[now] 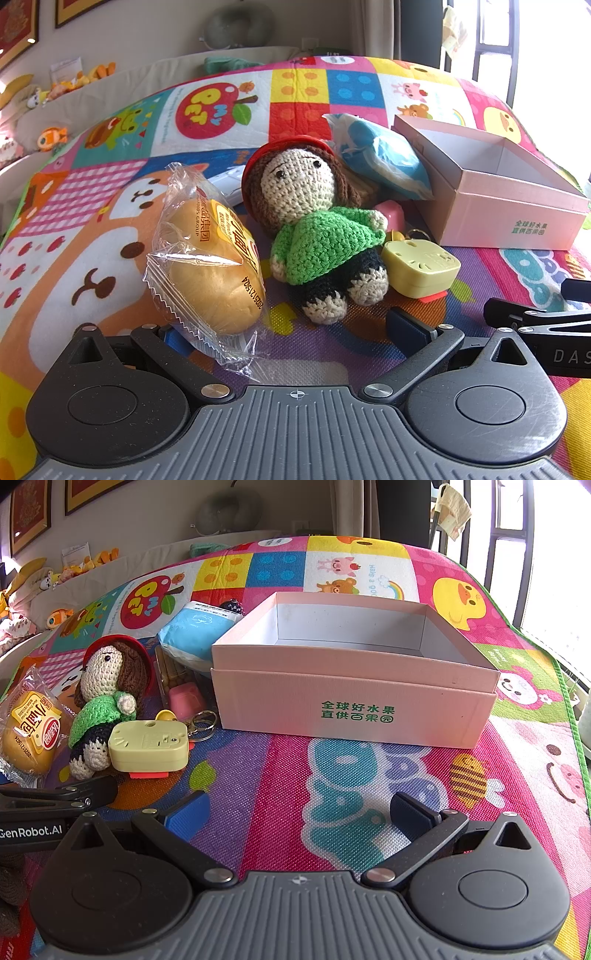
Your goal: Organize objects
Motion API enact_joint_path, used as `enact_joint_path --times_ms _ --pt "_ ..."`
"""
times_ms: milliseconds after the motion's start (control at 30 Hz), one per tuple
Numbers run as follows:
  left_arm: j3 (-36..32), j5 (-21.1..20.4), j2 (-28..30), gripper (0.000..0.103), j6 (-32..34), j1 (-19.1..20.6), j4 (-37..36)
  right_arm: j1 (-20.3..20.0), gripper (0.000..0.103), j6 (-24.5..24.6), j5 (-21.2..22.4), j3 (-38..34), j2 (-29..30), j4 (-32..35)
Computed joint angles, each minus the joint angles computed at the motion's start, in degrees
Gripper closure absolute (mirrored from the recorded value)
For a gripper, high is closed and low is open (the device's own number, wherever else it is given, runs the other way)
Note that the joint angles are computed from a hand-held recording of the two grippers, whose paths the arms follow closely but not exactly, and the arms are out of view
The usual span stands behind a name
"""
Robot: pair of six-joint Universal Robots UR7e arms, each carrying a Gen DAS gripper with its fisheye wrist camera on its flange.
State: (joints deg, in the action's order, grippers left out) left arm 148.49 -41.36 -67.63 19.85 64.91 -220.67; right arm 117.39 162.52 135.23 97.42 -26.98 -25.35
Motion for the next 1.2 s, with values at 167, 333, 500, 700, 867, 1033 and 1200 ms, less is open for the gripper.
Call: enact_joint_path --times_ms 167,333,500,700,867,1033,1200 --pt "0.0 0.0 0.0 0.000 0.0 0.0 0.0 0.0 0.000 0.0 0.0 0.0 0.0 0.0" --pt "0.0 0.2 0.1 0.000 0.2 0.0 -0.1 0.0 0.000 0.0 0.0 -0.1 0.1 0.0" --pt "-0.2 -0.2 -0.4 0.000 0.8 0.4 0.3 0.1 0.000 0.0 0.1 -0.4 0.3 0.0" --pt "-0.4 -0.1 0.2 0.000 1.0 0.5 -0.3 0.1 0.000 0.0 0.0 -0.4 0.3 0.0" --pt "-0.6 0.0 0.4 0.000 1.1 0.4 -0.3 0.0 0.000 0.1 -0.2 -0.1 0.1 -0.1" --pt "-0.7 0.1 0.6 0.000 0.9 0.3 -0.1 -0.1 0.000 0.0 -0.2 -0.2 0.1 0.0" --pt "-0.2 0.3 0.1 0.000 0.4 -0.1 0.7 0.0 0.000 0.1 -0.1 -0.2 0.1 0.1"
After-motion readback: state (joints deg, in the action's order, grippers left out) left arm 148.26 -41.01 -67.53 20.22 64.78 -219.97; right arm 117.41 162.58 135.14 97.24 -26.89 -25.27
